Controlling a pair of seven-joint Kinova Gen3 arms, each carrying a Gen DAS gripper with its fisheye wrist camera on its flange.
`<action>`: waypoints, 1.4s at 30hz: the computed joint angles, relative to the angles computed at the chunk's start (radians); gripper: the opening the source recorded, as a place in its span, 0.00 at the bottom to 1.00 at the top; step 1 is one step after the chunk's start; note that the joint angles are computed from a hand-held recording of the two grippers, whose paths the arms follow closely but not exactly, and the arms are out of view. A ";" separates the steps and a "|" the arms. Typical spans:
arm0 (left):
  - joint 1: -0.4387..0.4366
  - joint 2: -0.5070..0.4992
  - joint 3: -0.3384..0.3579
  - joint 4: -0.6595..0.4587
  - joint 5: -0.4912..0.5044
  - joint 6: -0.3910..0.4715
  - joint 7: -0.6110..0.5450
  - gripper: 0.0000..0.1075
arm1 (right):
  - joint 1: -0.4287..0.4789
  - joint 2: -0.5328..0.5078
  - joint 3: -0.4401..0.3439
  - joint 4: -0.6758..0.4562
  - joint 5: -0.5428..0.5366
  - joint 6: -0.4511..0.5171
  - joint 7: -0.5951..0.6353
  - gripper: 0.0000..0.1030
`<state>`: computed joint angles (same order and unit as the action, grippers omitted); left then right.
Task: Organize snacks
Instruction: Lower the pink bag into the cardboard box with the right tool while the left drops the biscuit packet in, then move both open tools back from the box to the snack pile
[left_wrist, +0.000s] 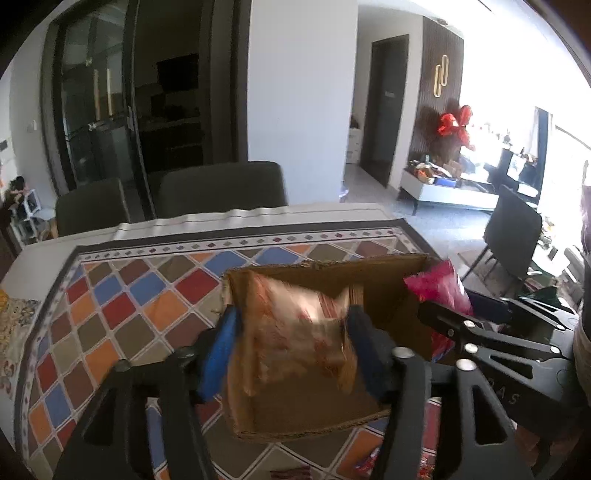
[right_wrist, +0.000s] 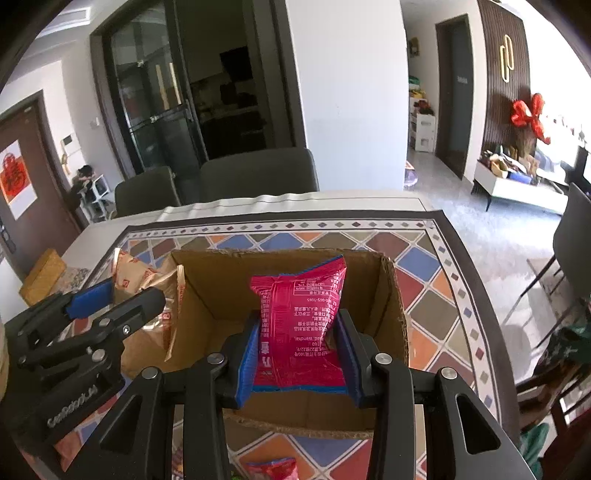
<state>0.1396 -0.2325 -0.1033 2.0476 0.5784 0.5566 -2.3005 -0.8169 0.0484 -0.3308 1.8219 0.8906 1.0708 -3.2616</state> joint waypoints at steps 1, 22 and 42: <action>-0.002 -0.003 0.001 0.004 -0.002 -0.007 0.001 0.62 | -0.004 0.009 -0.001 -0.006 0.003 0.016 -0.003 0.47; 0.052 -0.284 -0.095 0.127 -0.108 0.021 0.021 0.65 | -0.157 -0.016 -0.099 0.014 0.088 0.226 -0.189 0.60; 0.108 -0.539 -0.205 0.248 -0.289 0.162 0.109 0.68 | -0.353 0.028 -0.158 0.045 0.062 0.348 -0.366 0.60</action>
<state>0.2474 -0.7716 -0.3082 2.2953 0.2896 0.7183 -2.1915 -1.1703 0.0766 -0.4892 1.8671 0.9530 1.4185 -3.6276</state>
